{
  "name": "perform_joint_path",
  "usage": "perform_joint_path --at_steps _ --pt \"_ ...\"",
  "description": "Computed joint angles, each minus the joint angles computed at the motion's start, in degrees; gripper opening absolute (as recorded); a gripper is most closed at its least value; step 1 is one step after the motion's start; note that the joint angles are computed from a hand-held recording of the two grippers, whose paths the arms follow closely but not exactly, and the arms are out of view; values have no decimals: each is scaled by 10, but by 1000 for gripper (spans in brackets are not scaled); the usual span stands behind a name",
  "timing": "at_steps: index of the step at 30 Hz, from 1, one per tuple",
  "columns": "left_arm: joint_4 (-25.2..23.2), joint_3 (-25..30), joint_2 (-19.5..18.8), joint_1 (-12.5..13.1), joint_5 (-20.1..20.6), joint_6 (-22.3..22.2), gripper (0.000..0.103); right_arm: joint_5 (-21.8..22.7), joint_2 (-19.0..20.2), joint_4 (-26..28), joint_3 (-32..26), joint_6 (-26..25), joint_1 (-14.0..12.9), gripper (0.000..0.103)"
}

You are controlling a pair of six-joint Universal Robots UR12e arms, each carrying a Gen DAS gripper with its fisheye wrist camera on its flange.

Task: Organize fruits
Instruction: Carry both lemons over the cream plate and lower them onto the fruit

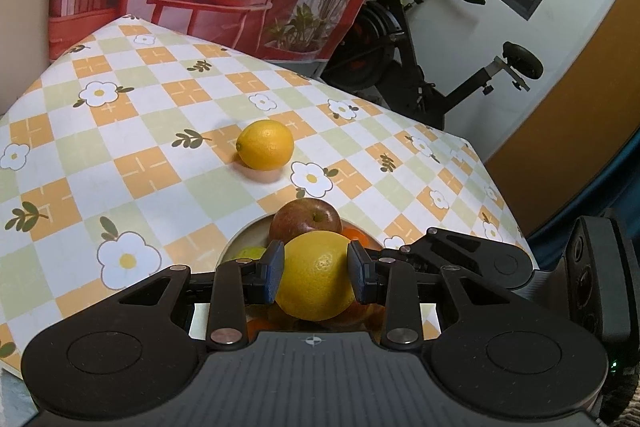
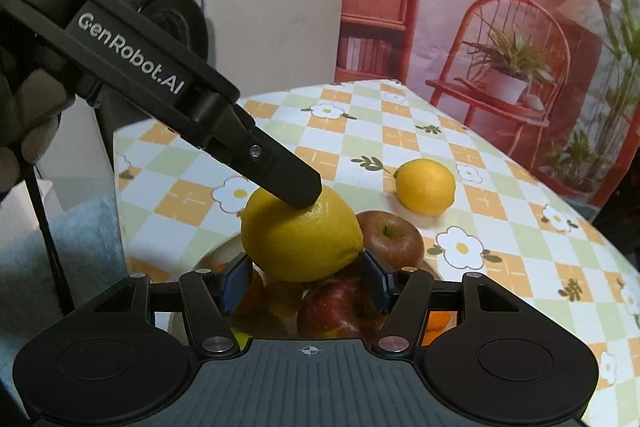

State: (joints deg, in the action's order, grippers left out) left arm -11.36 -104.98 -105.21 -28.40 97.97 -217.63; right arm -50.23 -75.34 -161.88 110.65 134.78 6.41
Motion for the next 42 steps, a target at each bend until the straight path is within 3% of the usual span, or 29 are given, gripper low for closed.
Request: perform_joint_path --at_steps 10,27,36,42 --pt "-13 -4 2 4 -18 -1 35 -17 -2 -9 4 -14 4 58" --pt "-12 0 -3 6 -20 0 36 -8 -6 -27 11 19 -6 60" --pt "14 -2 -5 -2 11 5 36 13 -6 -46 19 46 -16 61" --pt "24 -4 -6 -16 68 -3 36 49 -5 -75 29 102 -31 61"
